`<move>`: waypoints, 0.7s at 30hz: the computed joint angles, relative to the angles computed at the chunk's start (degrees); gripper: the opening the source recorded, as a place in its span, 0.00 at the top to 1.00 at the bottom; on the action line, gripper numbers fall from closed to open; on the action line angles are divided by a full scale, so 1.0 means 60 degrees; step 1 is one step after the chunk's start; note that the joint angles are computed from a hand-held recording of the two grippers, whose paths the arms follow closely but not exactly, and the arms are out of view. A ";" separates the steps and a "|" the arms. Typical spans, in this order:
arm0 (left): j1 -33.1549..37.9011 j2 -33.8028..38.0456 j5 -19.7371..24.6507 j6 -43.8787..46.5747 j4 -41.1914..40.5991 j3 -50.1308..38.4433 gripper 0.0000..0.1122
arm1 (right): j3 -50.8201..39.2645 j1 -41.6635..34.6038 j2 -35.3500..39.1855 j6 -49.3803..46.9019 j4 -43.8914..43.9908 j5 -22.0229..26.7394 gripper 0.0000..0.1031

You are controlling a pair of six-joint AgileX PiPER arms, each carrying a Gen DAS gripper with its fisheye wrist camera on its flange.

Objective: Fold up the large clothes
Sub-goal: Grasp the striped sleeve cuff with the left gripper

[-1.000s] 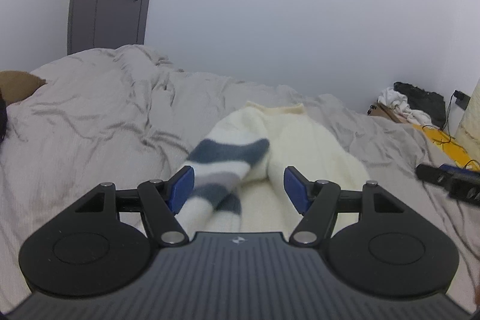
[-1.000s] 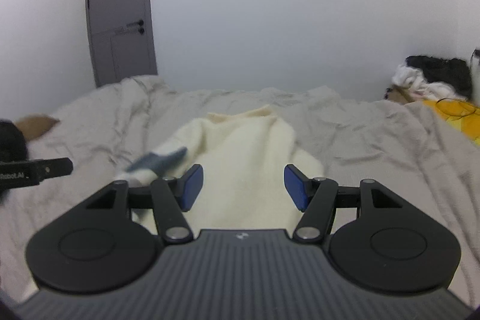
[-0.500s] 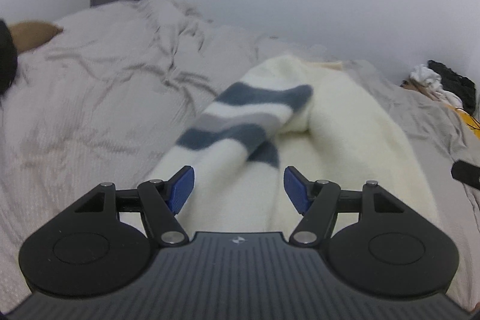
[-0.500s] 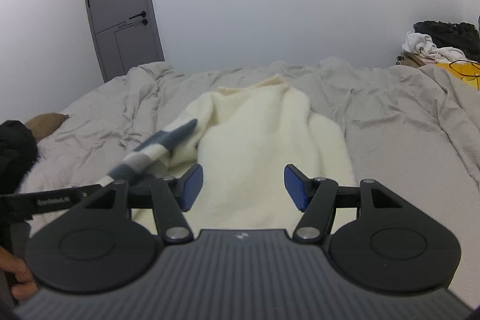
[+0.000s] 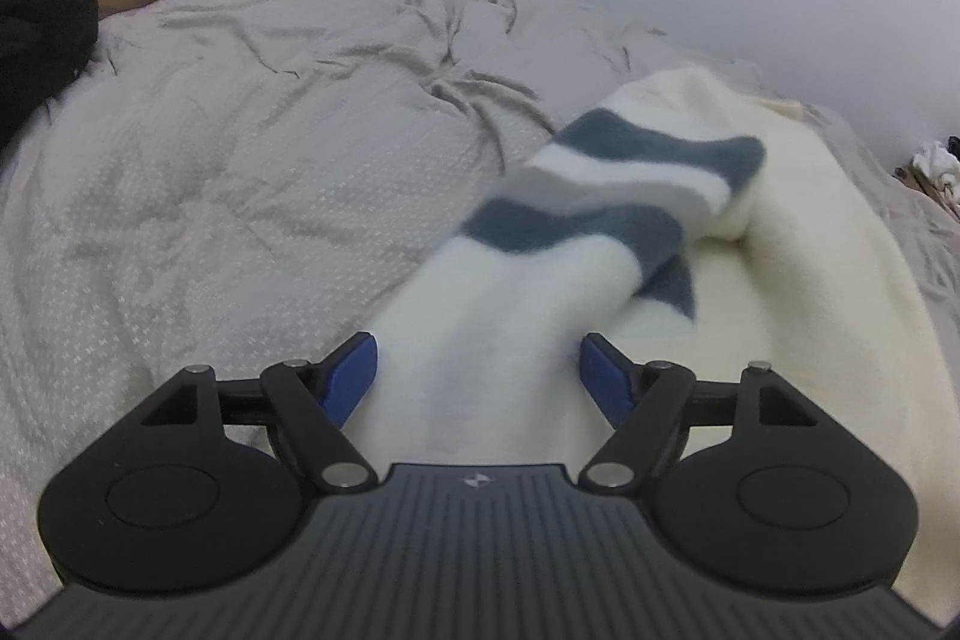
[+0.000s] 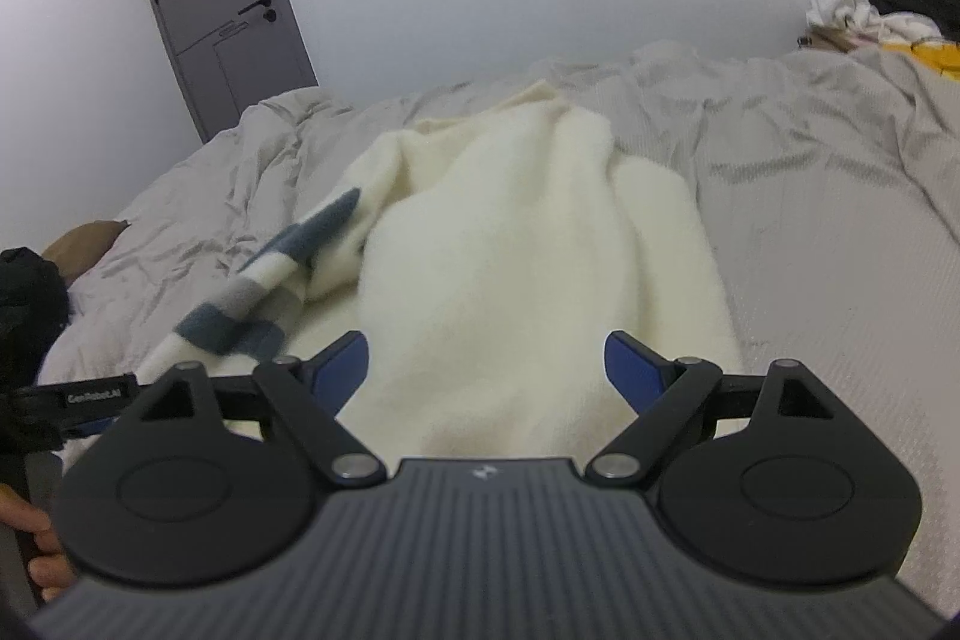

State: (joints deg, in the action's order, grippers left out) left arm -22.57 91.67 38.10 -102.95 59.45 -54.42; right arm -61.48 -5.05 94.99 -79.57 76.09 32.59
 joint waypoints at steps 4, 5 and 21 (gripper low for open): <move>-0.0169 0.0323 0.0619 0.0315 -0.0021 -0.0234 0.30 | -0.0241 -0.0003 0.0221 0.0754 -0.0648 0.0111 0.15; -0.0199 0.0390 0.0767 0.0431 -0.0098 -0.0309 0.35 | -0.0235 -0.0036 0.0243 0.0657 -0.0618 0.0133 0.15; 0.3360 0.0110 0.1207 0.7189 -0.2547 -0.3967 0.88 | -0.0060 0.0106 0.0531 -0.1707 0.1777 -0.1471 0.15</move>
State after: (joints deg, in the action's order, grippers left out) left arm -2.41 92.33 45.34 -59.81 44.17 -78.22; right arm -61.83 -4.41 98.17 -89.81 86.75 23.77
